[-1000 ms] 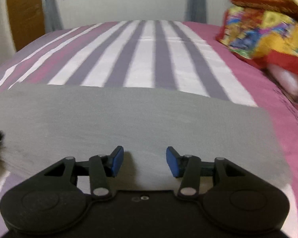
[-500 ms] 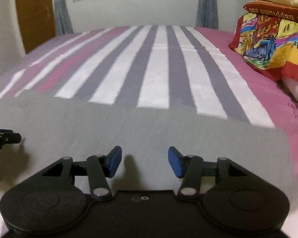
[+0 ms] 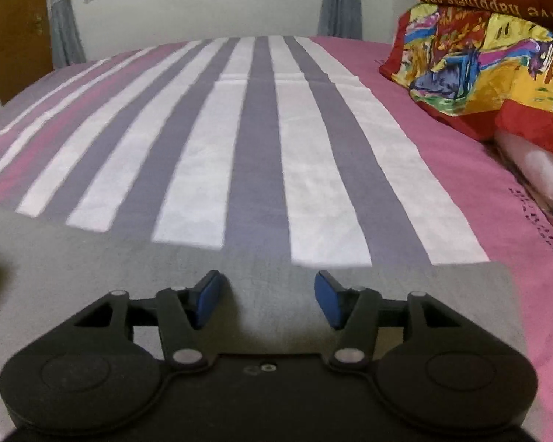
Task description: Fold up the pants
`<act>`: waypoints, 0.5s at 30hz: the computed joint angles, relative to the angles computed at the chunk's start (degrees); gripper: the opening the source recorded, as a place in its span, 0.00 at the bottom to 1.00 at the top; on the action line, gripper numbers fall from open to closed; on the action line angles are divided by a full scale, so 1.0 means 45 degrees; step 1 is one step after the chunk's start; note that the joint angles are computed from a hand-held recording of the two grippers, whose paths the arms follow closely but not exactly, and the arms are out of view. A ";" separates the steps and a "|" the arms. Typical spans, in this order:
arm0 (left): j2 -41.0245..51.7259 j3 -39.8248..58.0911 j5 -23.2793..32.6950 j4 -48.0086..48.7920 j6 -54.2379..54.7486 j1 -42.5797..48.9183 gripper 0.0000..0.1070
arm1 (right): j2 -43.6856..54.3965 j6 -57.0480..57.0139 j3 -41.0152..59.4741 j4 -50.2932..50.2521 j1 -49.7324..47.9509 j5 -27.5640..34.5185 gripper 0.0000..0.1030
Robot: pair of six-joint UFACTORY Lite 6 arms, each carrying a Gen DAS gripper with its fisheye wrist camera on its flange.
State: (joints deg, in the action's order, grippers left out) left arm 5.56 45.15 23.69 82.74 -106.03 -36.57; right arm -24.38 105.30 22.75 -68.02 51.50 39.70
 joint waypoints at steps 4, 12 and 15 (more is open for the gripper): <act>-0.2791 -0.3062 0.0317 0.0518 -0.1077 -0.1106 0.23 | -0.2377 0.0027 -0.0934 0.2514 0.3924 0.2426 0.58; -0.5384 -0.5546 0.1353 -0.0232 -0.2203 -0.2817 0.23 | -0.2355 0.1386 -0.1193 0.4792 0.7372 0.4452 0.64; -0.6977 -0.6484 0.1703 -0.1727 -0.1233 -0.3530 0.23 | -0.1720 0.1049 -0.0297 0.5449 0.7546 0.5014 0.64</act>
